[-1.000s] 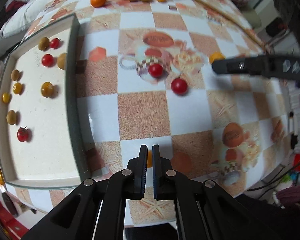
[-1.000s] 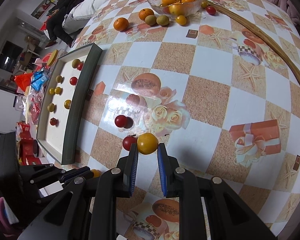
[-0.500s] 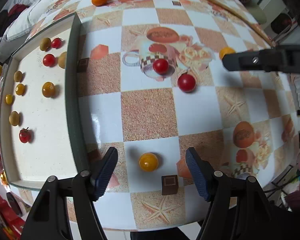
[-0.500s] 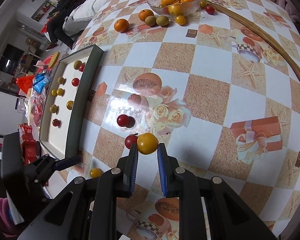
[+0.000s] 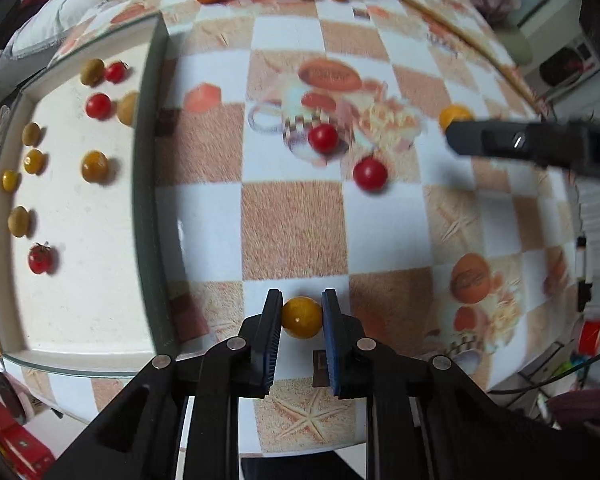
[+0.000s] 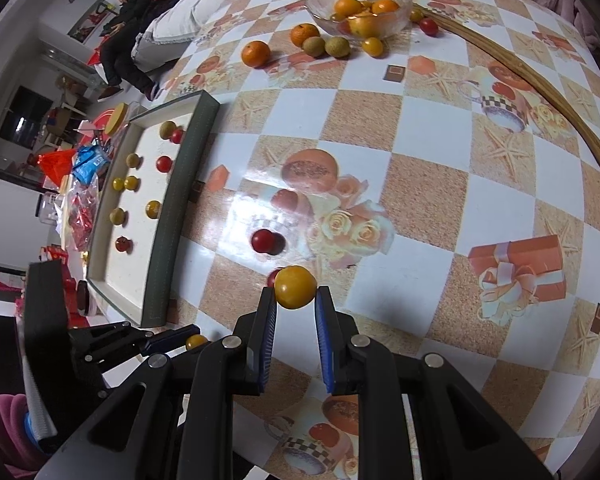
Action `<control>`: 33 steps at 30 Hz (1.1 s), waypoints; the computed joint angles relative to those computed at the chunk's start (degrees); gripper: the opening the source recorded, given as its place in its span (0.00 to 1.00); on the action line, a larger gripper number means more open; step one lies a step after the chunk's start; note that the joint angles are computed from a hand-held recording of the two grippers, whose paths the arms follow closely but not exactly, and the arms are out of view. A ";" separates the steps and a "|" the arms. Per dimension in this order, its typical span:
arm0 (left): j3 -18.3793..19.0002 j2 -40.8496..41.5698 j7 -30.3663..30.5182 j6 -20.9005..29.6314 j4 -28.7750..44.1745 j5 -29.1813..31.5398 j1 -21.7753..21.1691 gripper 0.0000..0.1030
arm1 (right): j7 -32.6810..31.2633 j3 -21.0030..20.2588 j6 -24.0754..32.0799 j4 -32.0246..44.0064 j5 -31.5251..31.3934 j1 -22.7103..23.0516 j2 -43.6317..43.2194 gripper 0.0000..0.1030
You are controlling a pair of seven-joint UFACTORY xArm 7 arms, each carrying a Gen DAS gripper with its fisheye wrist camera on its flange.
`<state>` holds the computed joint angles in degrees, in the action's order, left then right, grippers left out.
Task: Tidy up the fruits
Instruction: 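Carry both yellow tomatoes into the white box and open both grippers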
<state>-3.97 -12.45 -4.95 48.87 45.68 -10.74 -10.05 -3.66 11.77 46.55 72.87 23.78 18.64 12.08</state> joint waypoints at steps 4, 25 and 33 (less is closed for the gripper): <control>0.86 -1.05 0.55 -0.21 0.80 0.01 0.77 0.20 | 0.37 0.67 0.21 2.02 -0.38 1.04 0.82 0.21; 10.07 -5.47 14.37 -1.30 -4.70 7.31 16.56 0.20 | 18.03 2.38 4.69 28.42 -14.11 16.69 21.44 0.21; 10.23 -1.87 15.97 -2.77 -5.38 9.74 19.73 0.21 | 22.31 0.32 13.41 40.60 -19.39 21.64 30.64 0.21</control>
